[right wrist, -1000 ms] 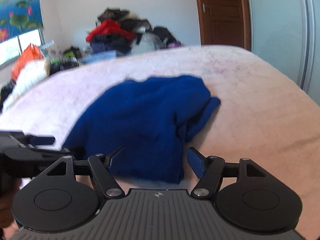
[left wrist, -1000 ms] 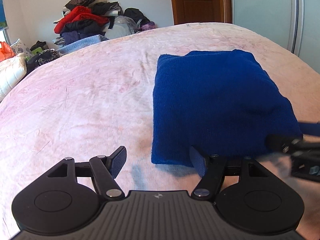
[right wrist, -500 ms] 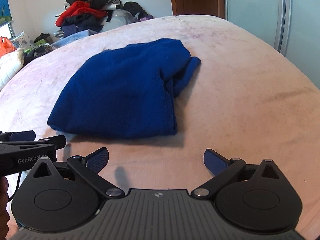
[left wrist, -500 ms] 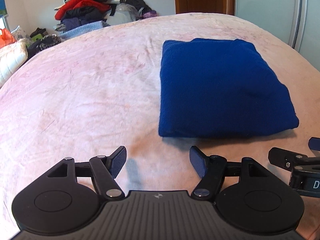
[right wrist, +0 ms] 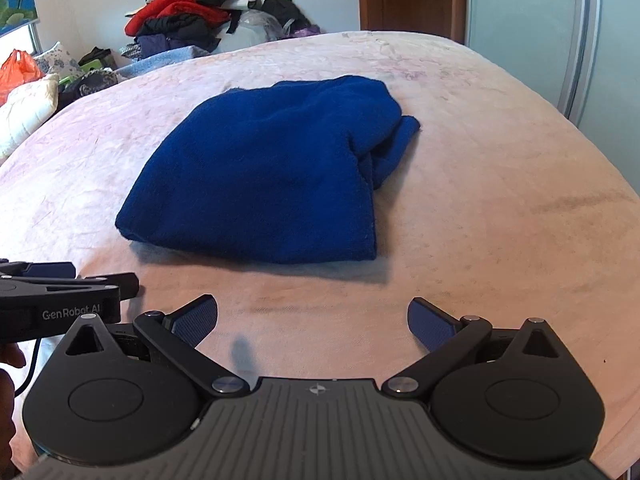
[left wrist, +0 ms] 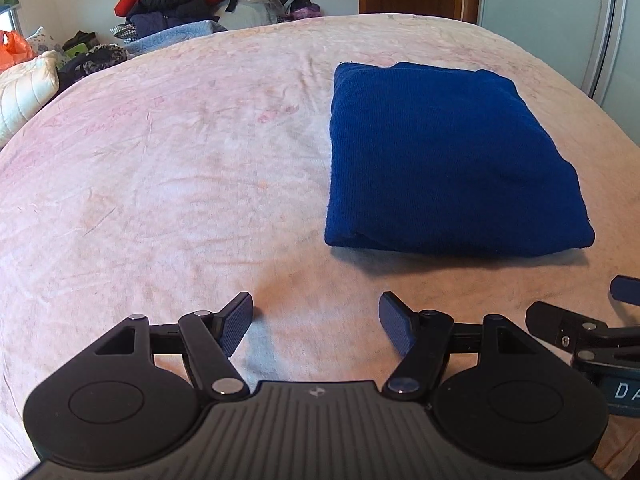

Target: Fold small clothes

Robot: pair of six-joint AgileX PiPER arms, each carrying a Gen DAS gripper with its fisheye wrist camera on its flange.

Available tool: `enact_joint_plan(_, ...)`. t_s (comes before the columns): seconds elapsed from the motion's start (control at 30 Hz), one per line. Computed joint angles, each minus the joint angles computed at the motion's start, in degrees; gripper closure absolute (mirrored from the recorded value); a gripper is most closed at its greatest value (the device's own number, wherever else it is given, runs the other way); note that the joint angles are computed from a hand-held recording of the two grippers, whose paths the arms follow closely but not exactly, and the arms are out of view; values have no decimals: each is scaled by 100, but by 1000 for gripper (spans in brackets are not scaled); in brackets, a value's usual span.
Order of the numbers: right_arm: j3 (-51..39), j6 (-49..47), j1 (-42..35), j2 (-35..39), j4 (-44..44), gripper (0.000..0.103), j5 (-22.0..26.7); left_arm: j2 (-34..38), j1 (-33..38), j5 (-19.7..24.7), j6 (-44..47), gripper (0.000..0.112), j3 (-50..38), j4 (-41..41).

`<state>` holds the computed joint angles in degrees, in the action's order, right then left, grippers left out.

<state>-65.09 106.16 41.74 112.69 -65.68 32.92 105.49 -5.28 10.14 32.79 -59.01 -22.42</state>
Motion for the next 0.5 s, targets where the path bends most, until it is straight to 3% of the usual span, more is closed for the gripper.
enact_joint_plan(0.17, 24, 93, 17, -13, 10, 1, 94, -20, -47, -127, -550, 42, 66, 519)
enact_joint_plan(0.23, 33, 106, 13, -15, 18, 1, 99, -23, -59, -179, -765, 37, 86, 716)
enact_joint_plan(0.43, 56, 100, 5, -17, 19, 1, 73, -45, -21, -226, -245, 36, 137, 171)
enact_joint_plan(0.5, 58, 102, 5, -18, 21, 1, 63, -49, -37, -258, -470, 36, 157, 399)
